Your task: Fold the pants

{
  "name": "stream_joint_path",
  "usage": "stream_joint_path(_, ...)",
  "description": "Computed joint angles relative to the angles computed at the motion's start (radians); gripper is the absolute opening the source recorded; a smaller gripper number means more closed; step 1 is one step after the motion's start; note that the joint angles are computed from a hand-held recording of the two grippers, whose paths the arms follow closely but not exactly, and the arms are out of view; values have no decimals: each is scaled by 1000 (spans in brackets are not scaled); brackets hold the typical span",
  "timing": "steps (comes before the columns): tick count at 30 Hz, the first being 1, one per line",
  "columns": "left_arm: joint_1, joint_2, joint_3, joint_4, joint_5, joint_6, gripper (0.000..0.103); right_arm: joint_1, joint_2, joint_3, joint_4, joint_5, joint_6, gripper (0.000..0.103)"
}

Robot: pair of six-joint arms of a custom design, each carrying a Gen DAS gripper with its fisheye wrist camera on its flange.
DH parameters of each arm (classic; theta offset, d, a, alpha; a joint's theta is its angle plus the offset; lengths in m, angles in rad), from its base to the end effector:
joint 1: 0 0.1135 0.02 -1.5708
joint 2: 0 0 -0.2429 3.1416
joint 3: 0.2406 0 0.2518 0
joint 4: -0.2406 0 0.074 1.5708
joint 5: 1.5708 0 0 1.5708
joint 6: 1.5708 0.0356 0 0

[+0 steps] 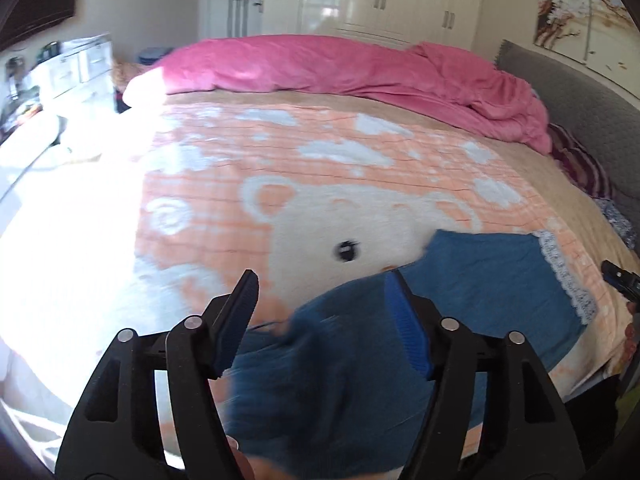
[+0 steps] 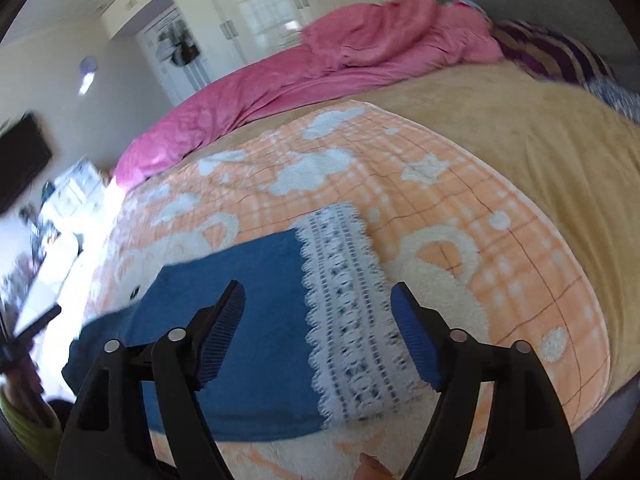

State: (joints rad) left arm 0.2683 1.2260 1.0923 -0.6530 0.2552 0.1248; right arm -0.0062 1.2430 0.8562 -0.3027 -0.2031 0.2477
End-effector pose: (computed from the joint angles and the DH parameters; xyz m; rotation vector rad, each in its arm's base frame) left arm 0.2578 0.0615 0.2922 -0.0436 2.3275 -0.1048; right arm 0.2749 0.0055 0.2375 0.1789 2.2611 0.3579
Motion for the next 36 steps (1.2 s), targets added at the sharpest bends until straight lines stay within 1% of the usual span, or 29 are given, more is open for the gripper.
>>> stream_joint_path(2,70,13,1,-36,8,28,64,74,-17,-11,5,64,-41,78)
stream_joint_path(5,126,65,2,-77,-6,34,64,197,21,19,-3,154,-102,78)
stream_joint_path(8,147,106,-1,-95,39,42,65,289,78,45,-14,197,-143,78)
stream_joint_path(12,122,162,-12,-87,46,24,65,391,197,101,-49,288,-180,78)
stream_joint_path(13,114,182,-12,-84,58,12,54,405,220,107,-52,293,-188,78)
stream_joint_path(14,108,199,-12,-82,80,6,32,417,251,120,-62,285,-199,78)
stream_joint_path(15,94,198,-18,-69,56,-7,27,423,278,134,-74,287,-206,78)
stream_joint_path(16,78,186,-32,-42,1,-18,24,428,315,155,-94,301,-210,78)
stream_joint_path(17,82,172,-39,-25,-24,-21,23,430,341,170,-113,312,-209,78)
stream_joint_path(18,96,144,-47,-16,-45,-27,23,425,366,183,-128,312,-203,78)
stream_joint_path(21,144,136,-9,-73,-35,40,24,392,365,178,-124,261,-196,79)
stream_joint_path(22,137,149,-16,-77,-60,46,29,386,366,175,-121,255,-199,79)
stream_joint_path(23,124,154,-41,-57,-94,52,41,383,369,174,-119,248,-203,79)
stream_joint_path(24,119,166,-56,-38,-126,47,47,378,371,174,-117,239,-209,79)
stream_joint_path(25,144,174,-51,-42,-95,40,48,375,370,172,-115,232,-212,79)
stream_joint_path(26,176,168,-43,-54,-38,45,49,371,366,167,-110,226,-217,79)
stream_joint_path(29,227,129,-33,-76,41,41,52,362,344,146,-106,215,-224,80)
stream_joint_path(32,221,39,-36,-88,41,43,54,351,329,134,-101,202,-225,79)
stream_joint_path(34,213,-41,-46,-80,8,44,55,347,313,123,-100,205,-225,79)
stream_joint_path(36,224,-87,-40,-86,22,50,56,345,292,109,-92,205,-221,79)
